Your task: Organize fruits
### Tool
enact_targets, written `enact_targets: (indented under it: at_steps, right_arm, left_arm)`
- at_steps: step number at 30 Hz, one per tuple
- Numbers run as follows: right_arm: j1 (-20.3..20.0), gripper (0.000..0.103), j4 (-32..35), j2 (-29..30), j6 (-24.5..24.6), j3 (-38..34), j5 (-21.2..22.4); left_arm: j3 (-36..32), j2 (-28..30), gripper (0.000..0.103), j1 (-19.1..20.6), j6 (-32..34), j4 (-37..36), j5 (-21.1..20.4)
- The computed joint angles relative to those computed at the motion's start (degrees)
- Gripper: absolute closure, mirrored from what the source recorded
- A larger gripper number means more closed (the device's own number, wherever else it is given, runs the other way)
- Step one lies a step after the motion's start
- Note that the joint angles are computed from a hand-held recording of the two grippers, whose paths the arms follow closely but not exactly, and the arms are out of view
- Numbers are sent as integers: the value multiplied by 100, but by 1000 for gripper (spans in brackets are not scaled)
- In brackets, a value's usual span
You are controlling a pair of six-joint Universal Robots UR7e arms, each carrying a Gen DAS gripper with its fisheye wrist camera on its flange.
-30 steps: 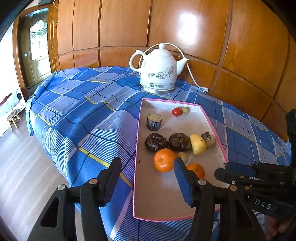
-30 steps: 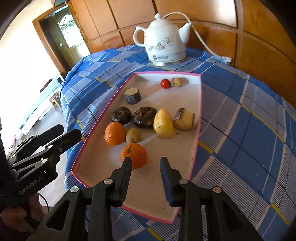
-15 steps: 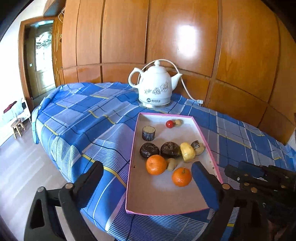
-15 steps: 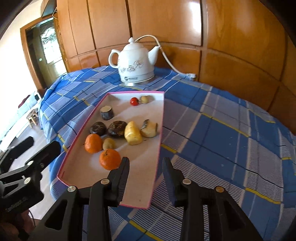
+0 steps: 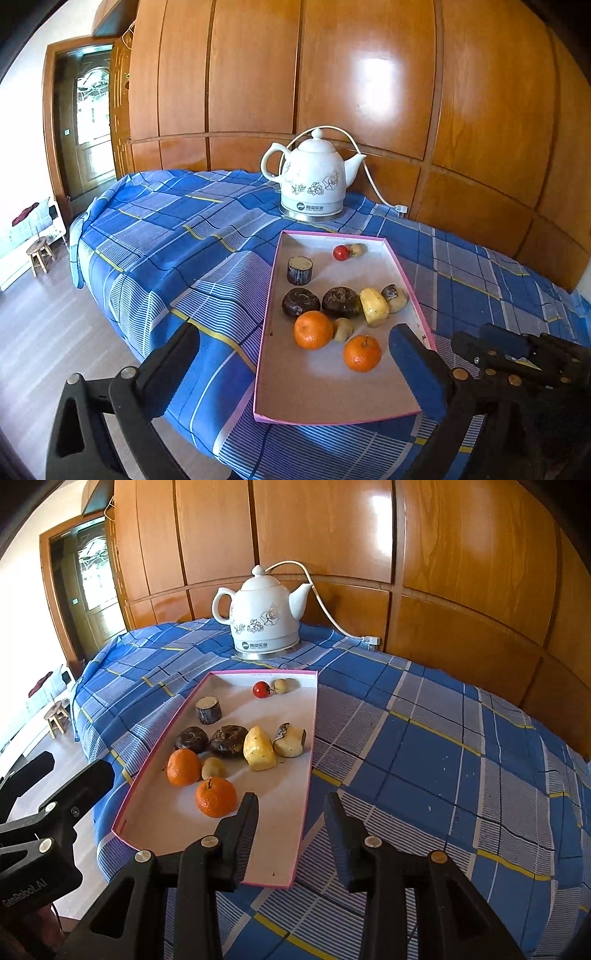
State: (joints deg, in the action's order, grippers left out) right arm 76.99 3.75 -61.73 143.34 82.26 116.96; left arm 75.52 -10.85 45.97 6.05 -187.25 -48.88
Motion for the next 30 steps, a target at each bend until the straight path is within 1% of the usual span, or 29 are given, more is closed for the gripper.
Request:
enact_targets:
  at_steps: [9, 30]
  right_arm:
    - [13, 66, -39, 1, -28, 29, -11]
    - [31, 66, -58, 39, -58, -10, -15]
  left_arm:
    - [-47, 35, 0, 4, -13, -16, 136]
    - [-44, 35, 0, 16, -25, -46, 96]
